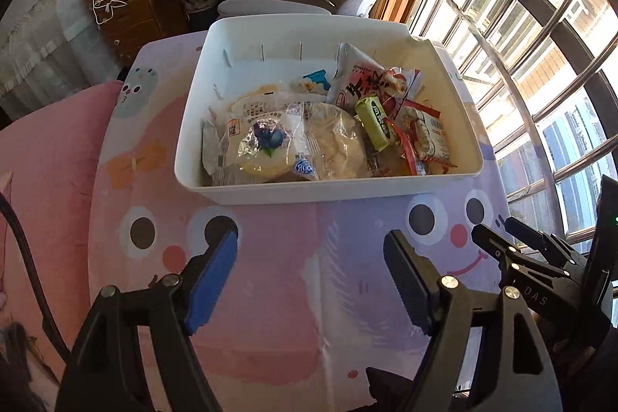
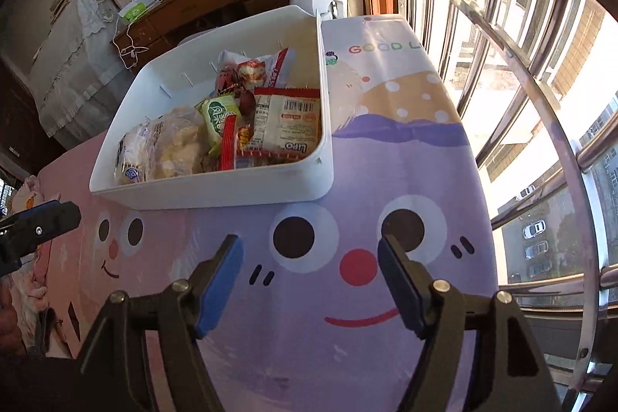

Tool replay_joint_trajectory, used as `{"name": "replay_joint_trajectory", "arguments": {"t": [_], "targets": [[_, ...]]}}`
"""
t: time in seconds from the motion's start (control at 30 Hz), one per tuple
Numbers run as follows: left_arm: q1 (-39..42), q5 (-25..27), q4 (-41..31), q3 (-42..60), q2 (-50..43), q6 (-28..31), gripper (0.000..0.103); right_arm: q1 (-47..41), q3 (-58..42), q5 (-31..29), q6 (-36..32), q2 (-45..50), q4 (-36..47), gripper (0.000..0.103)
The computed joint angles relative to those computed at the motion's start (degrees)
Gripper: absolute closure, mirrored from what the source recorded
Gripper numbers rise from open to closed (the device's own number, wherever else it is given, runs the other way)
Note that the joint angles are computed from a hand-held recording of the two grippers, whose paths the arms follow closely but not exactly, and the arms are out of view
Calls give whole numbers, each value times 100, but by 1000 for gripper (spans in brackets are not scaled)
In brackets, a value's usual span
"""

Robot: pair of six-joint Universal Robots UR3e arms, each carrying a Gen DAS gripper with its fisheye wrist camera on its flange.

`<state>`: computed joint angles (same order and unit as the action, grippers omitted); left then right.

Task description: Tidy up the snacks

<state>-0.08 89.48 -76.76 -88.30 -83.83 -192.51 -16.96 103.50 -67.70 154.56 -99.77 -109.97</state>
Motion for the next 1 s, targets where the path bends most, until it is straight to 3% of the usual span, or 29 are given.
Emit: {"name": "replay_joint_trajectory", "arguments": {"t": [0.23, 0.47, 0.6, 0.7, 0.87, 1.0], "targets": [[249, -92, -459, -505, 1011, 209, 26, 97, 249, 77, -62, -753, 1117, 20], [630, -130, -1430, -55, 1683, 730, 19, 222, -141, 183, 147, -1584, 2164, 15], [1181, -488, -2244, 456, 2106, 1338, 17, 207, -799, 121, 328, -1990, 2935, 12], [1544, -723, -2931, 1059, 2310, 1797, 15, 523, -1458, -394, 710, -2081, 3211, 11], [2279, -1305, -4230, 2208, 2459, 2619, 12, 141, -2846, -170, 621, -2236, 4808, 11], [2213, -1336, -4374, 2370, 2630, 2533, 11, -73, -3610, -58, 509, -2513, 5601, 10]]}}
